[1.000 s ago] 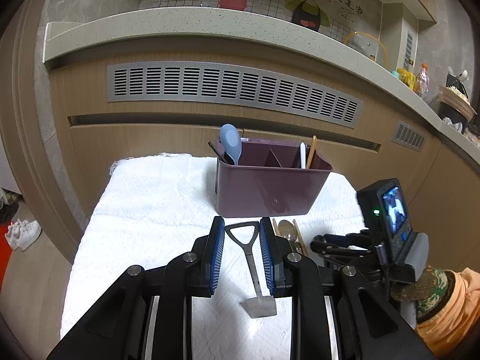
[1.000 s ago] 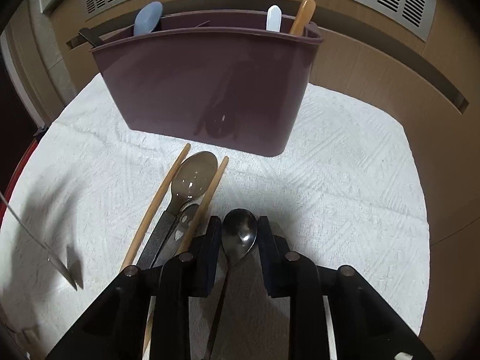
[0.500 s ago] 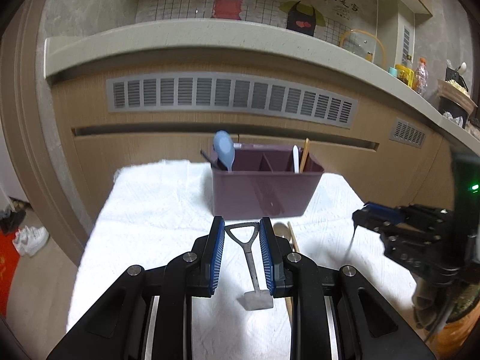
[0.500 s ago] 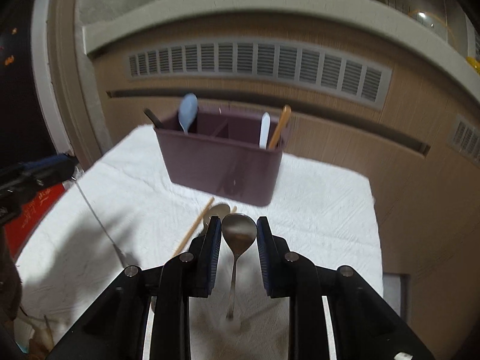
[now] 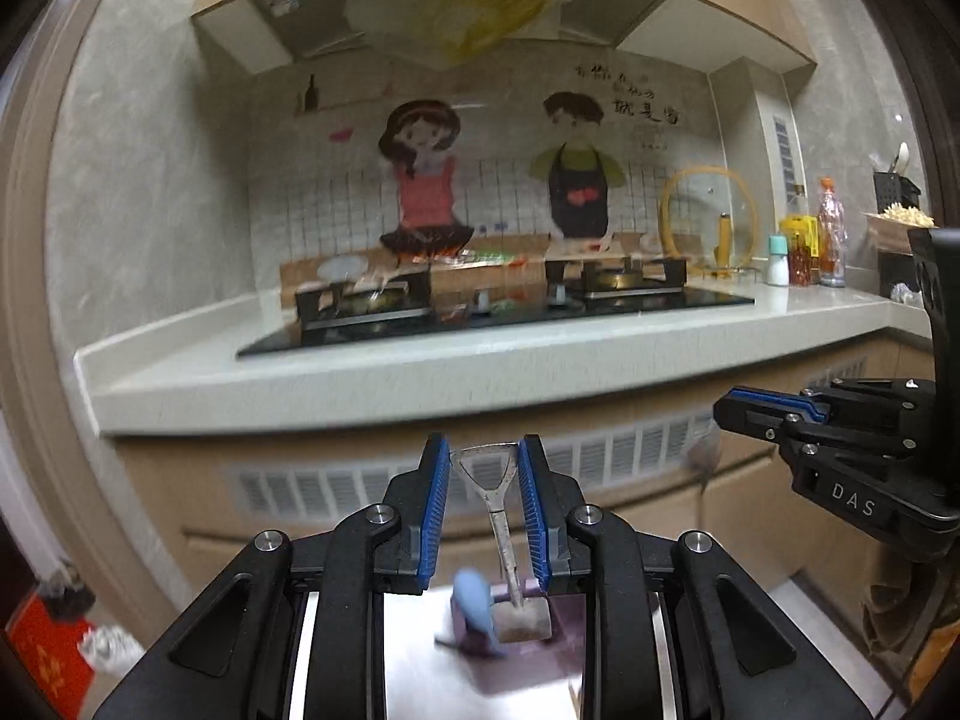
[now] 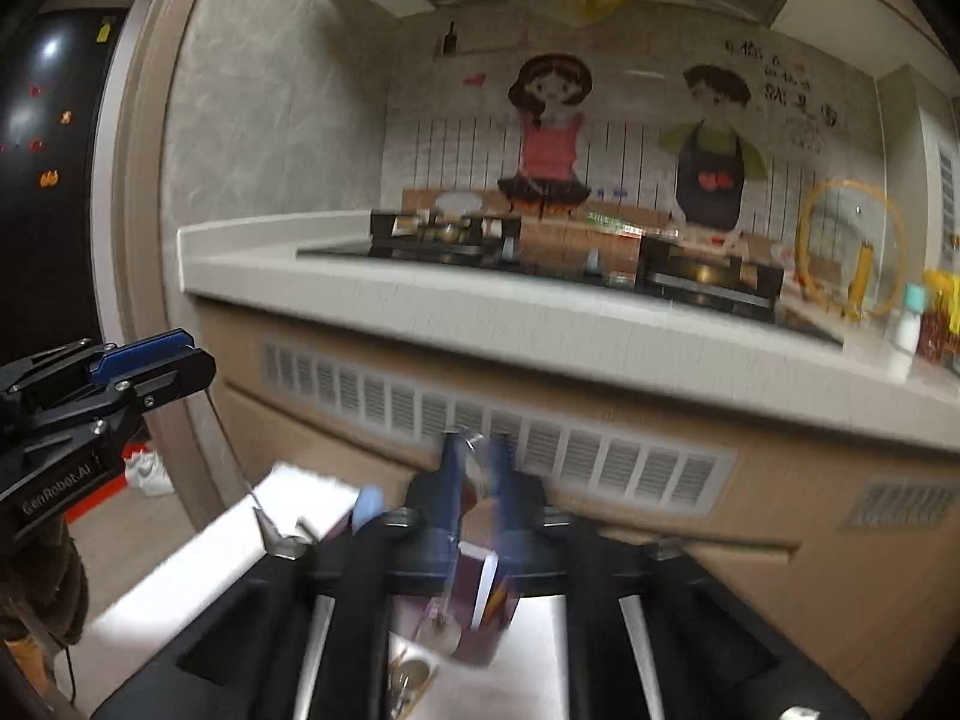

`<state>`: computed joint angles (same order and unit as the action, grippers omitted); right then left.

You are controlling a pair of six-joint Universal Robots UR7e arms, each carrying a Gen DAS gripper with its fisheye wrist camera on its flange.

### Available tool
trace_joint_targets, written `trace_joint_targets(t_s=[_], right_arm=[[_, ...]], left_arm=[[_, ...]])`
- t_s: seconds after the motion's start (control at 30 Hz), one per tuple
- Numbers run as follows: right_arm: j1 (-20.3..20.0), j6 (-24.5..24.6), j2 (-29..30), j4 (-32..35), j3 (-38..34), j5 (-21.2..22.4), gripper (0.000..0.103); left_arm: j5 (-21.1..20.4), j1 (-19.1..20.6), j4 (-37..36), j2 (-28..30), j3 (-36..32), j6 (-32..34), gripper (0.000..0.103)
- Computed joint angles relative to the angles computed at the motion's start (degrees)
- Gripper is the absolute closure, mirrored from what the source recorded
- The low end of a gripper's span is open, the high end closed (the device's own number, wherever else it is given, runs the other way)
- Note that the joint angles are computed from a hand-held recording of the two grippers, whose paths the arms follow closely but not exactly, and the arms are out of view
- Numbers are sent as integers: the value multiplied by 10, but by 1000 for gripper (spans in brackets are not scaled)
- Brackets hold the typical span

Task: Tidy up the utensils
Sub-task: 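Lift the metal spoon with the right gripper while the left lifts the shovel utensil toward the caddy, then lower the spoon and shovel utensil into the caddy and open both grippers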

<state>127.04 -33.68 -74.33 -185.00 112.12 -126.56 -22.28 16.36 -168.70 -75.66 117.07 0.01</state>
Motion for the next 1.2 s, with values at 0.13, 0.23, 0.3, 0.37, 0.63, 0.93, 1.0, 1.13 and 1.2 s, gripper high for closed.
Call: trace_joint_targets(t_s=[0.13,0.23,0.3,0.37,0.63,0.93,1.0,1.13,1.2], right_arm=[[-4,-12,24,6,-39,5,98],[-16,-23,36,-2,-42,8,98],[-32,-3,34,22,-37,13,98],[-48,18,29,48,-28,17,98],[-119,83,-34,177,72,24,96],[-132,107,-57,276,189,14,71],[-138,120,-47,268,195,0,71],[-154,130,-35,262,196,-13,71],[-151,118,-29,235,204,-23,74]], left_arm=[[-24,35,-76,45,-33,75,79],[-48,65,-69,66,-43,62,79],[-66,81,-50,69,-41,36,79],[-83,91,-33,61,-24,7,79],[-115,81,60,-22,80,-140,78],[-90,30,157,-113,159,-251,78],[-80,17,169,-128,165,-263,78],[-59,-9,204,-155,170,-285,78],[-49,-22,228,-166,171,-302,78]])
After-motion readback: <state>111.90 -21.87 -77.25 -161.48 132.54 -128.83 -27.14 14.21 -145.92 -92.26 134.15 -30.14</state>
